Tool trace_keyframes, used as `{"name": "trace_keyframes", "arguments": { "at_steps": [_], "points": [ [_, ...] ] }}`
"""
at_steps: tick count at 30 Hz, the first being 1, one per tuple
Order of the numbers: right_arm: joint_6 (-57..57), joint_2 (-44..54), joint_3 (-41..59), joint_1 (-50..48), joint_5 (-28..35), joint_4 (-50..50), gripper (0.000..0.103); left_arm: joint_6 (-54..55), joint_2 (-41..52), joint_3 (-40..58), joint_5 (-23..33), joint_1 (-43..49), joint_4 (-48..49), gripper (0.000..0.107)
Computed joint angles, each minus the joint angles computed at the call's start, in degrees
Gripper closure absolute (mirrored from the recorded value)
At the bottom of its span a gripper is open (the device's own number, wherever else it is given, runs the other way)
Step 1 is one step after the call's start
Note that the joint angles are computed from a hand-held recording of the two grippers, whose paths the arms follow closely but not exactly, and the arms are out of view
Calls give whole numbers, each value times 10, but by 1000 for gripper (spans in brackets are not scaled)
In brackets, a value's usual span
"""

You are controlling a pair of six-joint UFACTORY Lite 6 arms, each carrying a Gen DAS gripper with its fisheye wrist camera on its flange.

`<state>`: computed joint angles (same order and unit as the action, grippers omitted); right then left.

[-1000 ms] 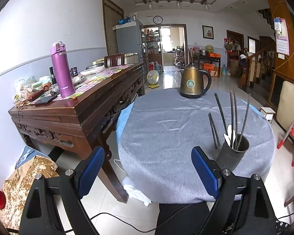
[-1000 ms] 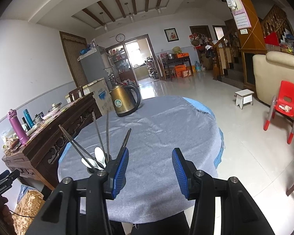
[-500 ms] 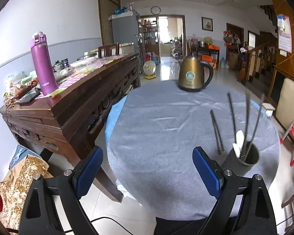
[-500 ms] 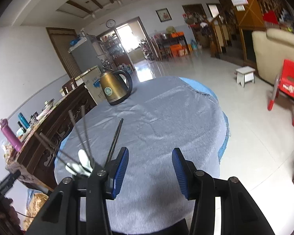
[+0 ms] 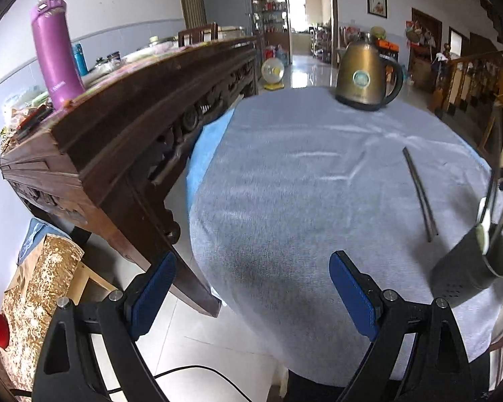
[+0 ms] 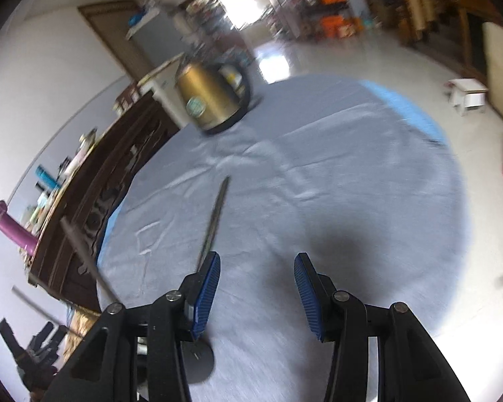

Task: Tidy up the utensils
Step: 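Move both tools to the last dark chopsticks lying on the cloth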

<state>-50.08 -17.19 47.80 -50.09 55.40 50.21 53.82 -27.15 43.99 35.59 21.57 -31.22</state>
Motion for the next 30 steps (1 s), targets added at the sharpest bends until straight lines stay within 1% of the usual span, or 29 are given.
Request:
{"name": "trace_keyframes", "arguments": {
  "at_steps": [2,5,6,7,10,12,15,17,18,20,22,24,25,26,28,30],
  "points": [
    [15,90,51,67,-37,8,54,-21,23,4,-22,-20,16,14],
    [43,228,145,141,-77,9,59,-51,62,16,-49,-47,38,14],
    [58,284,191,163,-83,3,60,-62,71,20,-56,-54,46,14],
    [73,322,227,178,-90,-5,65,-74,83,25,-64,-61,54,14],
    [112,421,327,214,-100,-23,65,-114,124,43,-83,-81,81,14],
    [132,469,380,230,-102,-30,65,-130,144,53,-89,-90,91,14],
    [156,523,443,254,-111,-43,67,-158,173,72,-102,-109,110,14],
    [173,550,476,269,-118,-54,72,-174,190,85,-109,-122,118,14],
    [181,557,486,275,-123,-62,73,-177,198,91,-111,-126,119,14],
    [190,568,500,287,-135,-75,73,-187,210,104,-113,-138,121,14],
    [210,580,514,301,-149,-99,78,-193,215,109,-116,-149,123,14],
    [223,587,522,312,-163,-120,79,-199,217,112,-119,-158,128,14],
    [239,593,529,320,-167,-143,79,-201,218,112,-120,-162,129,14],
    [262,599,534,329,-173,-173,82,-201,218,113,-121,-164,129,14],
    [272,593,522,339,-196,-194,86,-201,219,114,-122,-168,128,14],
    [276,592,522,343,-198,-210,87,-204,221,113,-124,-169,131,14]
  ]
}}
